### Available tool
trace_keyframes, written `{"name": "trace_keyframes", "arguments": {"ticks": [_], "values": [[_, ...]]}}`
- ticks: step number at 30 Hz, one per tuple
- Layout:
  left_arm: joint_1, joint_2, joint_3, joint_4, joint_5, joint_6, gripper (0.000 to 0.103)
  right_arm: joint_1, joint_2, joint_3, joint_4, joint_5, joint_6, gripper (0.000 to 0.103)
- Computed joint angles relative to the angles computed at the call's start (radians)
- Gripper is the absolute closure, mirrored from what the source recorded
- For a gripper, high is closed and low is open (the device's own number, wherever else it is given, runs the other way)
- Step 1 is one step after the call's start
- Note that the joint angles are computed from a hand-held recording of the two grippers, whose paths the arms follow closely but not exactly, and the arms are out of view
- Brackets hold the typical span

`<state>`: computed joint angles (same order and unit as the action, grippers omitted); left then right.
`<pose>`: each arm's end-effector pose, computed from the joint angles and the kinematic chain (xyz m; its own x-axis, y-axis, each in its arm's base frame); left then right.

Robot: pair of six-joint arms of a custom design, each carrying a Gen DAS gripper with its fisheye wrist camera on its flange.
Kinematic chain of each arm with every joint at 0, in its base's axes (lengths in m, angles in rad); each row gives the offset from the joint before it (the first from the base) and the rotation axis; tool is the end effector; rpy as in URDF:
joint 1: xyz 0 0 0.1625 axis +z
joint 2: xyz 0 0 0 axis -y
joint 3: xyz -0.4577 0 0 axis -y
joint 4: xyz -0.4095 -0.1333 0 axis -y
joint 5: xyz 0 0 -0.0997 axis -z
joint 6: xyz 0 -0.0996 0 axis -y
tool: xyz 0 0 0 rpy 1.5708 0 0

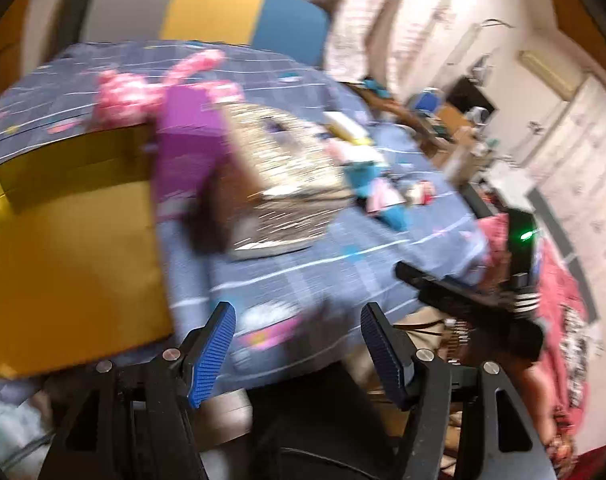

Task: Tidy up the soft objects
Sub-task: 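Grasp the blue bear plush with the left tool while the right tool grasps the black hair ties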

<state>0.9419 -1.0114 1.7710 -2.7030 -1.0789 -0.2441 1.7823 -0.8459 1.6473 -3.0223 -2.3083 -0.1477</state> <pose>-0.2451 -0.6436 0.2230 -0.9222 0.1862 -0.3389 0.3349 0.8226 -0.4596 0.2144 -0.6826 0.2126 -0.7757 0.1254 0.6185 -0.2844 0.8055 -0.5199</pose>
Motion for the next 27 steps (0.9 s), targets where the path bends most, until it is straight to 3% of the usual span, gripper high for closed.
{"name": "trace_keyframes", "arguments": {"ticks": [5, 8, 17, 19, 24, 27], "values": [[0.018, 0.118, -0.169, 0.026, -0.184, 0.048, 0.029, -0.028, -0.026, -0.005, -0.087, -0.064, 0.012, 0.000], [0.021, 0.211, -0.291, 0.067, -0.235, 0.047, 0.027, -0.039, -0.034, -0.005, -0.139, -0.100, 0.027, 0.000], [0.012, 0.457, -0.576, 0.090, -0.147, 0.145, 0.026, -0.064, -0.046, 0.003, -0.219, -0.139, 0.037, 0.000], [0.016, 0.505, -0.641, 0.115, -0.109, 0.138, 0.026, -0.062, -0.044, 0.005, -0.245, -0.139, 0.015, 0.000], [0.051, 0.641, -0.864, 0.266, -0.121, 0.049, 0.026, -0.064, -0.047, 0.018, -0.319, -0.098, -0.039, 0.000], [0.059, 0.709, -0.963, 0.305, -0.083, 0.056, 0.028, -0.063, -0.044, 0.022, -0.353, -0.085, -0.075, 0.000]]}}
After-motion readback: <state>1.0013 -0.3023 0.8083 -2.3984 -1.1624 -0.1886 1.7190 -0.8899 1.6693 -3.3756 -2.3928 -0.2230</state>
